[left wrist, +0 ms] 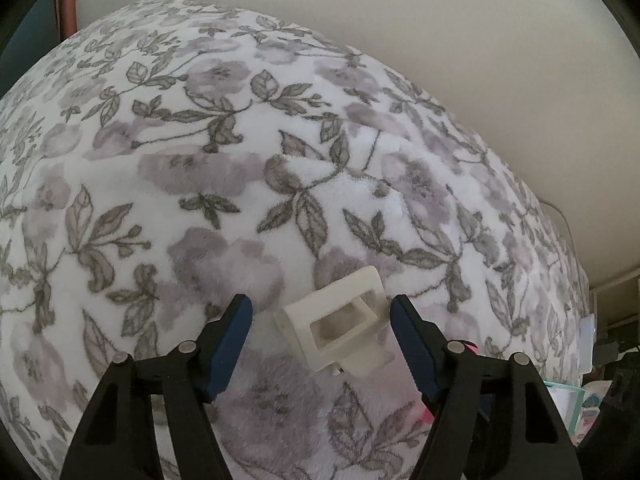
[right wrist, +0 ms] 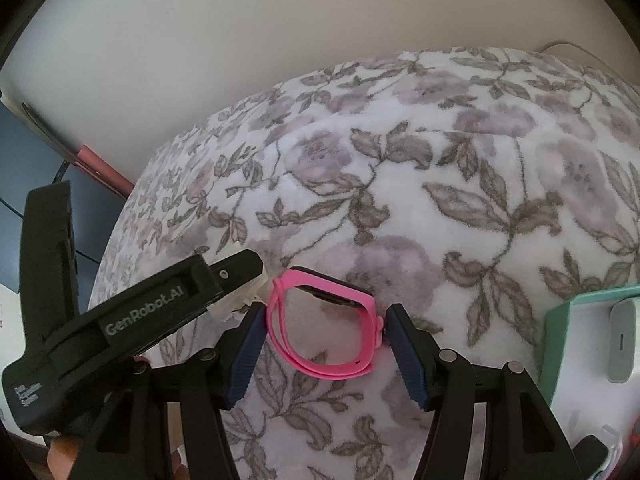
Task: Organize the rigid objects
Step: 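Carry the band with the right tool and the clip with the left tool to the tray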
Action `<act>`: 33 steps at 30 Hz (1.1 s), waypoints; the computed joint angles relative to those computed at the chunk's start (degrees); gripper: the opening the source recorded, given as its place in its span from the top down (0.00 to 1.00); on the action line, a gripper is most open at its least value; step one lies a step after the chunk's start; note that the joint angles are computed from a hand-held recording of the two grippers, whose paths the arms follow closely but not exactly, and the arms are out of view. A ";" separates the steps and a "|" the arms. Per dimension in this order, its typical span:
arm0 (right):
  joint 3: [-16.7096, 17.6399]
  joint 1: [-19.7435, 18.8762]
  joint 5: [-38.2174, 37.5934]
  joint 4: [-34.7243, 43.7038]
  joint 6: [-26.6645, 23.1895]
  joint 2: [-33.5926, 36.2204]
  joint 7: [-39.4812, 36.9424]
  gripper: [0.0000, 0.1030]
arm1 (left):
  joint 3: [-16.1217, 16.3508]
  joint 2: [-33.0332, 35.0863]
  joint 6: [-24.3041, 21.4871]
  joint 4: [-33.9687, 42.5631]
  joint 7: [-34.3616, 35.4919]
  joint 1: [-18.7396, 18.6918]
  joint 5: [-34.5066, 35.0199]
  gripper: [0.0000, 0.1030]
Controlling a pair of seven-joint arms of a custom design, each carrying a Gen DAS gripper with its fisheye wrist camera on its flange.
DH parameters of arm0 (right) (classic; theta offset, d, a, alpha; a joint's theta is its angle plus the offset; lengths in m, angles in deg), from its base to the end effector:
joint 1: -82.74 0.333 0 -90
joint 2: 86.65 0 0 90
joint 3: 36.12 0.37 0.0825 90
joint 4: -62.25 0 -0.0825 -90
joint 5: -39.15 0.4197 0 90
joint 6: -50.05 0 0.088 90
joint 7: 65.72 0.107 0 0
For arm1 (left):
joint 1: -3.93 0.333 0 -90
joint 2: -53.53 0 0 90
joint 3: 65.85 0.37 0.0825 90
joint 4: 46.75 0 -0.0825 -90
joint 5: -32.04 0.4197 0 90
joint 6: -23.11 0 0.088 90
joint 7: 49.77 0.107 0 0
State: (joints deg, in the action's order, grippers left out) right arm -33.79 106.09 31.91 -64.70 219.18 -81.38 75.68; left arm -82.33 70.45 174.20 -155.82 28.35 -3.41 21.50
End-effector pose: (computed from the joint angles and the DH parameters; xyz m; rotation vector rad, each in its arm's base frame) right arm 0.5523 0.2743 0.4399 -1.4514 2.0402 -0.1705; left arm 0.6472 -0.2628 0.4305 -2.1012 2.1793 -0.7516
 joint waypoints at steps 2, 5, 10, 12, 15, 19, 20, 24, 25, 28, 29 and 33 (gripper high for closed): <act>-0.13 0.06 -0.50 -0.19 -0.12 -0.36 0.40 0.38 | -0.16 -0.01 0.31 -0.07 0.42 0.01 -0.02 0.43; 0.27 -0.28 0.31 -0.61 0.07 -0.87 0.04 0.41 | -0.23 0.42 0.39 0.37 0.46 -0.04 0.03 0.43; 0.91 -0.72 0.27 -1.47 -0.34 -2.34 0.60 0.52 | -1.09 -0.86 -0.56 -1.00 2.44 1.07 -2.83 0.43; 1.35 -1.01 0.52 -2.08 0.01 -2.99 0.82 0.53 | -1.42 -1.79 -1.23 -2.00 3.63 1.63 -5.04 0.43; 2.01 -1.51 1.63 -2.91 0.42 -3.63 1.19 0.53 | -0.78 -3.36 -1.97 -3.61 3.83 1.51 -6.42 0.43; 2.36 -1.75 0.31 -2.75 0.10 -3.56 2.30 0.53 | 0.84 -5.33 -2.48 -5.68 2.43 0.42 -4.47 0.43; 2.38 -1.75 -0.33 -2.51 -0.17 -3.43 2.59 0.53 | 1.04 -5.83 -2.42 -6.27 2.42 0.37 -4.41 0.43; 1.90 -1.34 -4.02 -1.29 -0.88 -2.21 3.78 0.51 | 1.59 -6.58 -2.44 -7.11 2.73 0.08 -4.07 0.43; 1.88 -1.31 -3.72 -1.10 -0.67 -1.83 3.33 0.51 | 1.70 -6.65 -2.55 -7.15 2.76 0.01 -3.94 0.43; 0.43 -0.35 -8.48 -0.28 -1.48 -1.21 7.32 0.40 | 2.06 -6.69 -2.57 -7.13 2.01 -0.39 -2.86 0.43; 0.04 -0.15 -9.99 0.00 -1.94 -1.04 8.77 0.38 | 2.02 -6.68 -2.39 -7.19 2.25 -0.30 -3.08 0.43; 0.84 -1.02 -4.69 -0.47 0.78 0.02 5.34 0.37 | 2.15 -7.16 -2.19 -7.81 2.43 -0.27 -3.38 0.43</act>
State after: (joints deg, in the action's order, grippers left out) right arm -32.95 105.07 27.22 -65.17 219.96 -81.35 81.02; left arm -80.18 63.29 172.01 -163.63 30.78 -3.68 18.12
